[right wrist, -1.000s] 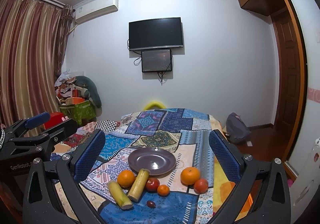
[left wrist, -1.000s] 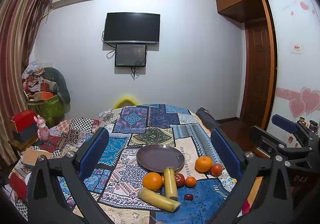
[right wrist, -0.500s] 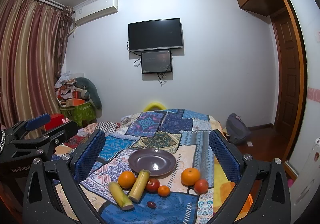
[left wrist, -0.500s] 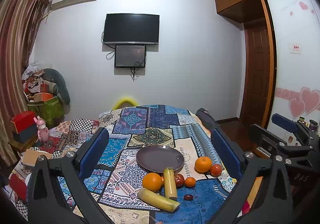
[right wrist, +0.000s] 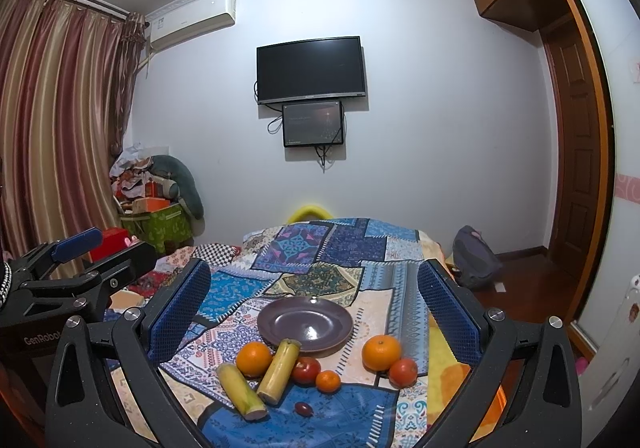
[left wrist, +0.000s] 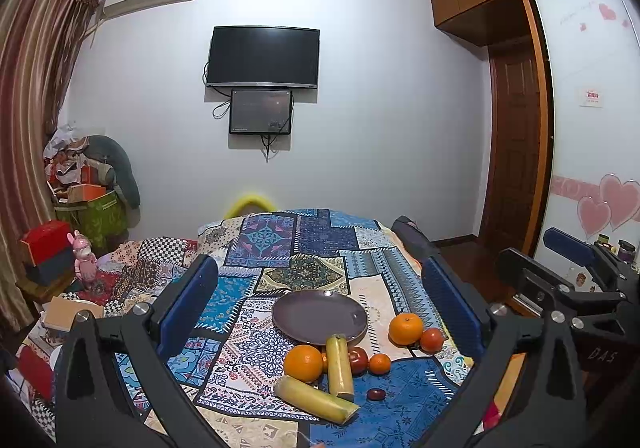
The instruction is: Organize fruits
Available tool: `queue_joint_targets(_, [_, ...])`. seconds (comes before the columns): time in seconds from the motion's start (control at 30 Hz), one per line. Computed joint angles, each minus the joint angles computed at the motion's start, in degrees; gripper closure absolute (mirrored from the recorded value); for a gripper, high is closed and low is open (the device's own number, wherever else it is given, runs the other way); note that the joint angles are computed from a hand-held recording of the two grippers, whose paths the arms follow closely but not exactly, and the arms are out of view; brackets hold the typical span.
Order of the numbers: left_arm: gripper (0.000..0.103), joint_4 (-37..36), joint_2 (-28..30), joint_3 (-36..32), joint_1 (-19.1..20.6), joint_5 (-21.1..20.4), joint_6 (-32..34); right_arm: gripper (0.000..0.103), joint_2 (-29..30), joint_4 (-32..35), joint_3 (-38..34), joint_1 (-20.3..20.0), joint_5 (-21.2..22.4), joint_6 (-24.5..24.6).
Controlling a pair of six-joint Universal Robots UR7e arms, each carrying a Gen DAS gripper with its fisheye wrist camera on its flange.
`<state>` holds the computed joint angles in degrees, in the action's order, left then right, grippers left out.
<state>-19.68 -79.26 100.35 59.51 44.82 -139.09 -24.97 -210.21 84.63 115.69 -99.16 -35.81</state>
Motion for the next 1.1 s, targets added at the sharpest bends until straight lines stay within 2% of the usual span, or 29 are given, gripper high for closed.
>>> queue_joint_targets(0.4, [0.0, 0.22, 0.66, -0.79, 0.82, 0.45, -0.26, 0.0, 0.52, 1.42, -0.96, -0.39, -0.88, 0.82])
queue_joint_targets(0.5, [0.008, 1.68, 1.41, -1.98, 1.44, 0.24, -1.29, 0.0, 0.69, 2.7, -1.62, -0.63, -1.61, 1.22])
queue_joint_targets(0.67, [0.022, 7.89, 4.28, -6.45, 3.26, -0.77, -4.79, 0.013, 0.65, 5.9, -2.53, -1.36, -2.55, 1.74])
queue_joint_targets(0.87, [0.035, 20.02, 9.75, -14.81, 6.75, -1.44, -11.53, 0.029, 0.82, 13.38, -4.85, -2.55, -4.95, 2.91])
queue_joint_targets(0.97, [0.038, 24.52, 12.28, -18.12, 8.3, -1.38, -13.87, 0.036, 0.95, 17.32, -6.09, -3.26, -6.0, 3.99])
queue_joint_targets(1.1, [0.039, 32.39, 16.34, -24.02, 10.89, 0.23, -18.27, 0.039, 0.95, 21.75, -7.39, -4.11, -7.29, 5.04])
